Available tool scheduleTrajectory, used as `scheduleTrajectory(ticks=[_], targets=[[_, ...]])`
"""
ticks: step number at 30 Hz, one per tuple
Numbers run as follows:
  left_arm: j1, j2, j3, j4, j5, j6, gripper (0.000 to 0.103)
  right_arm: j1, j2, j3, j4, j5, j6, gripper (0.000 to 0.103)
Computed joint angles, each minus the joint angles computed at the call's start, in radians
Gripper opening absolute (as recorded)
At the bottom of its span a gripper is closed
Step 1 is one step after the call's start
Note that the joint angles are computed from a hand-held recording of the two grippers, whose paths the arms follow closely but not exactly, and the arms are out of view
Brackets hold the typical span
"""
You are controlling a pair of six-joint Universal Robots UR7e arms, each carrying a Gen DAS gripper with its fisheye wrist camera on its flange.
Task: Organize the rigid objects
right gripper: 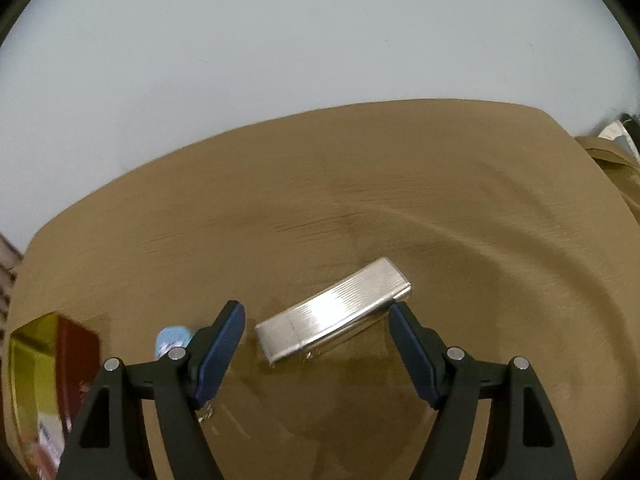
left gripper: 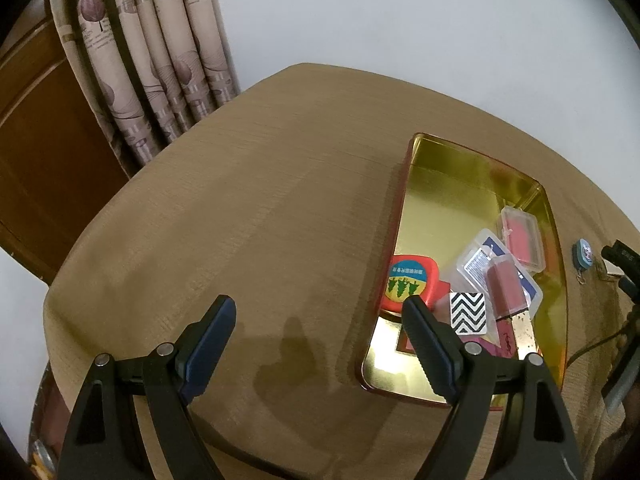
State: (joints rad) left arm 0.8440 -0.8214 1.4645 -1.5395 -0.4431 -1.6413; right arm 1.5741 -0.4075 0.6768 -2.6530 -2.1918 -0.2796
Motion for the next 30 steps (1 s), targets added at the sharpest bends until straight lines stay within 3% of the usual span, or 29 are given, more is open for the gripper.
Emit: scheduleTrajectory(ticks=[3,6,10,17,25,28,30], targets=[[0.002,-0.001,0.002,-0.015,-0.007,0.006,0.083,-0.006,0.026,-0.029,-0.005,-0.028,-0.053,0.075],[0.004,-0.004,0.006,-0.020,-0.009,0.006,0.083,-0.010,0.021,0.014,-0.113,-0.035,-0.198,0.052],[0.002,-0.003,0.002,-0.007,-0.004,0.001,0.083,-0.037,-0.041,0.103,-0.141,0.061,-0.271,0.034],[-0.003,0.007,-0.007,0.009,0.001,-0.001,0.083,-0.079,-0.154,0.255,-0.155,0.174,-0.336,0.032],[-0.008,0.022,-0.025,0.043,0.010,-0.006,0.083,-0.115,-0.291,0.466,-0.209,0.227,-0.429,0.032],[-0.012,0.026,-0.031,0.061,0.018,-0.019,0.083,-0.126,-0.322,0.477,-0.177,0.215,-0.445,0.032],[-0.016,0.025,-0.027,0.065,0.026,-0.024,0.083,-0.129,-0.289,0.408,-0.150,0.240,-0.416,0.037]])
